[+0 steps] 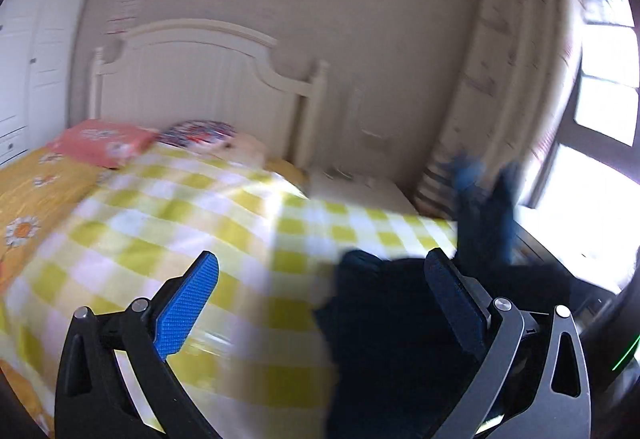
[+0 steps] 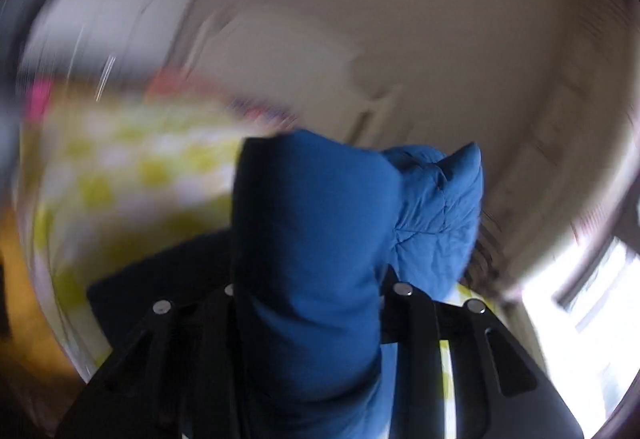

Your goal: Fold large clothes

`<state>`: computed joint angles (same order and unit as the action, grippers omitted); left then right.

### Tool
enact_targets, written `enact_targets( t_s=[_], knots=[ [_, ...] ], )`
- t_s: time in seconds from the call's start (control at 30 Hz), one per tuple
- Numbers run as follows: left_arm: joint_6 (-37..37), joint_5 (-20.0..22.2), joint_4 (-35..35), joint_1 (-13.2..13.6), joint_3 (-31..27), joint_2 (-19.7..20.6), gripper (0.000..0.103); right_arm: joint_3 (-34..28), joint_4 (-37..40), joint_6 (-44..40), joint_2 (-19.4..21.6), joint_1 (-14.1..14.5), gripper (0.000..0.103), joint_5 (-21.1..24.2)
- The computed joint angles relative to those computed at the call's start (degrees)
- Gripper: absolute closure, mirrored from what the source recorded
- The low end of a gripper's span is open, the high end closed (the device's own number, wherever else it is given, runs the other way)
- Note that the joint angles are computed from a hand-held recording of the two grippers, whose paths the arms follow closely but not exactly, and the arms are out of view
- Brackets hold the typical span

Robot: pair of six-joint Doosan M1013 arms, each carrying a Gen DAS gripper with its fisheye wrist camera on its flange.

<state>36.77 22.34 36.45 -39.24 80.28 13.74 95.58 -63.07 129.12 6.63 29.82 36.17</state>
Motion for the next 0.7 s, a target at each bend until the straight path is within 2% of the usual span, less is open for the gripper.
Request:
enact_targets(
  t_s=[0.07, 0.1, 0.13, 0.2, 0.27, 0.33, 0.37, 0.4, 0.5, 0.57, 0.6, 0.67, 0.7],
  knots=[
    [0.34, 2.06, 0.20, 0.80, -0.25, -0.33, 0.004, -3.04, 3.56, -12.52, 6.45, 2.71, 0.060, 5.76],
    [1.74, 2.63, -1.01, 1.00, -0.27, -0.45, 0.004, -3.18, 0.94, -14.55, 8.88, 3.85, 0.061, 7.49],
    [6.14, 3.22, -4.60, 1.34, -0.34, -0.41, 0.004, -2.52, -4.69, -13.57, 9.70, 4.89, 0.063, 8.23],
    [12.29, 3.85, -8.69, 1.56, -0.46, -0.21, 0.004, -1.39, -7.53, -8.92, 9.39, 4.96, 0.064, 7.60],
    [20.10, 4.84, -14.15, 1.57, -2.05, 1.05, 0.004, -0.17, -7.15, -7.19, 8.11, 3.77, 0.064, 4.24],
    [29.12, 4.96, -21.78, 1.47, -4.63, 2.75, 0.004, 1.84, -10.97, -3.51, 6.93, 3.59, 0.066, 2.05],
    [36.44, 5.47, -28.43, 1.51, -6.82, 4.07, 0.004, 2.29, -12.88, -2.21, 6.78, 4.06, 0.069, 2.15],
    [40.77, 6.64, -32.22, 1.38, -8.92, 5.27, 0.004, 2.87, -14.97, -1.16, 6.44, 4.31, 0.070, 2.14],
    [48.36, 13.21, -34.71, 0.10, -18.13, 10.37, 0.004, 3.17, -17.05, 3.14, 5.41, 4.48, 0.072, 1.86],
    [58.99, 22.12, -44.20, -0.06, -27.15, 15.29, 0.004, 2.89, -17.54, 4.75, 5.29, 4.64, 0.070, 1.84],
    [61.16, 25.43, -46.15, -0.14, -30.38, 17.15, 0.004, 2.82, -16.87, 3.59, 5.61, 4.66, 0.070, 1.95],
    [63.85, 35.32, -46.99, -0.91, -40.27, 23.04, 0.004, 3.77, -19.29, 3.50, 6.24, 5.29, 0.063, 2.73],
    [64.44, 38.89, -45.29, -1.49, -44.41, 25.74, 0.004, 3.94, -20.42, 3.95, 6.60, 5.51, 0.062, 2.84]
  ],
)
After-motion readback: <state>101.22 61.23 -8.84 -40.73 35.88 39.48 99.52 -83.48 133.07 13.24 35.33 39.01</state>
